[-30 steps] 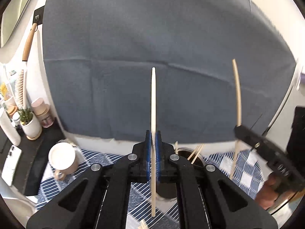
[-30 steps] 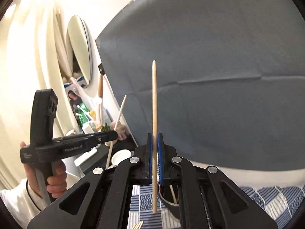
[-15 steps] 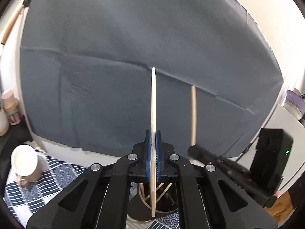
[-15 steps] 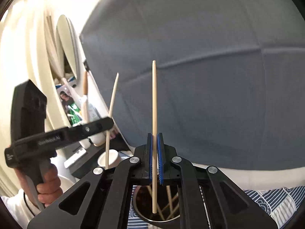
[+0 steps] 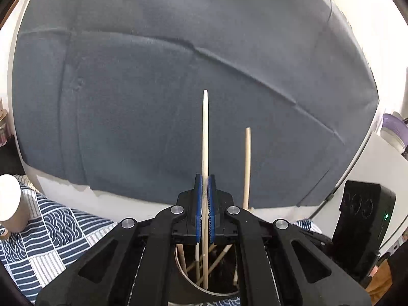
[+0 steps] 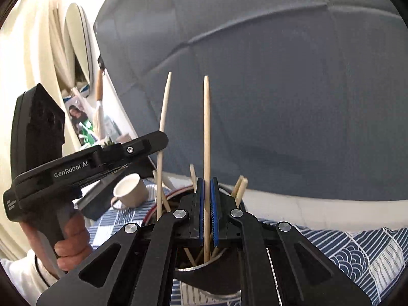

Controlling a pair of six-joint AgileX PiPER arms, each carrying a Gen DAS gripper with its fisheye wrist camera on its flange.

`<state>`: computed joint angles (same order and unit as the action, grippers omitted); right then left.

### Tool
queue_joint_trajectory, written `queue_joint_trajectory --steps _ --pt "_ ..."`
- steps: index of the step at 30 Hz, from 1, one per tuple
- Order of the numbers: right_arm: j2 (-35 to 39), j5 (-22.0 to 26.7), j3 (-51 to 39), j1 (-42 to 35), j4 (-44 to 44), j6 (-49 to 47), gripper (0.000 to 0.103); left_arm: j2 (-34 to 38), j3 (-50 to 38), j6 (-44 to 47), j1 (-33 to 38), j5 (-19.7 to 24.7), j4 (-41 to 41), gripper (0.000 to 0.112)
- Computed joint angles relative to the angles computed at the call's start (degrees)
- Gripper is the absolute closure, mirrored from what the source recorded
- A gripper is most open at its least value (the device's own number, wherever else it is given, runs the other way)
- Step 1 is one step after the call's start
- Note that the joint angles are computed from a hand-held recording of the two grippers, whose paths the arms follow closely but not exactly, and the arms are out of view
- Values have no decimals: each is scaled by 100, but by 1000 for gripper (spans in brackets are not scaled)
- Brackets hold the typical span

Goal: Organize utensils
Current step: 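Lower both chopsticks into the holder and open both tools, then move both tools back down to the loose chopsticks on the cloth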

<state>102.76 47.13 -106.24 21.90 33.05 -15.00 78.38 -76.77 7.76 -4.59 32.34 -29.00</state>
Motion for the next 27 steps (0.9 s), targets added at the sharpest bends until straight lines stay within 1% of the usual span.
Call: queue_joint_trajectory --steps 3,7,9,12,13,14,15,17,18,20,22,23,24,25,26,27 --pt "-62 45 26 17 -51 23 96 -144 74 -249 -102 16 346 107" --pt "-163 46 17 80 -273 171 95 -244 19 -188 31 215 271 107" --pt "-232 80 19 83 -367 239 94 -207 -66 -333 17 242 467 104" --pt "-254 239 -107 58 -499 460 94 -276 -143 -373 108 413 496 99" --pt "-278 319 -139 41 -564 537 87 -302 -179 -401 128 484 532 96" --pt "-301 411 -169 24 -617 577 80 -333 -199 -459 130 532 614 95" --pt "-338 458 -192 34 -725 654 77 -361 -233 -489 140 611 666 95" --pt "-441 540 -190 27 -863 765 68 -393 -358 -588 161 815 786 91" --pt "-495 590 -195 24 -920 822 66 -394 -396 -690 125 842 894 84" --pt "-577 637 -199 50 -1091 959 56 -479 -466 -806 148 999 1040 76" --pt "-633 762 -280 77 -1243 1121 50 -481 -612 -1055 95 1115 1298 65" --pt "-672 811 -306 103 -1335 1196 46 -516 -648 -1073 119 1197 1314 62" --pt "-707 876 -342 134 -1429 1268 44 -548 -700 -1121 131 1295 1374 56" --pt "-693 953 -426 174 -1516 1345 38 -577 -688 -1088 182 1337 1366 51" --pt "-703 1019 -477 213 -1606 1424 33 -617 -715 -1120 195 1418 1441 48" --pt "-732 1078 -506 240 -1687 1485 31 -668 -734 -1161 202 1500 1541 43"
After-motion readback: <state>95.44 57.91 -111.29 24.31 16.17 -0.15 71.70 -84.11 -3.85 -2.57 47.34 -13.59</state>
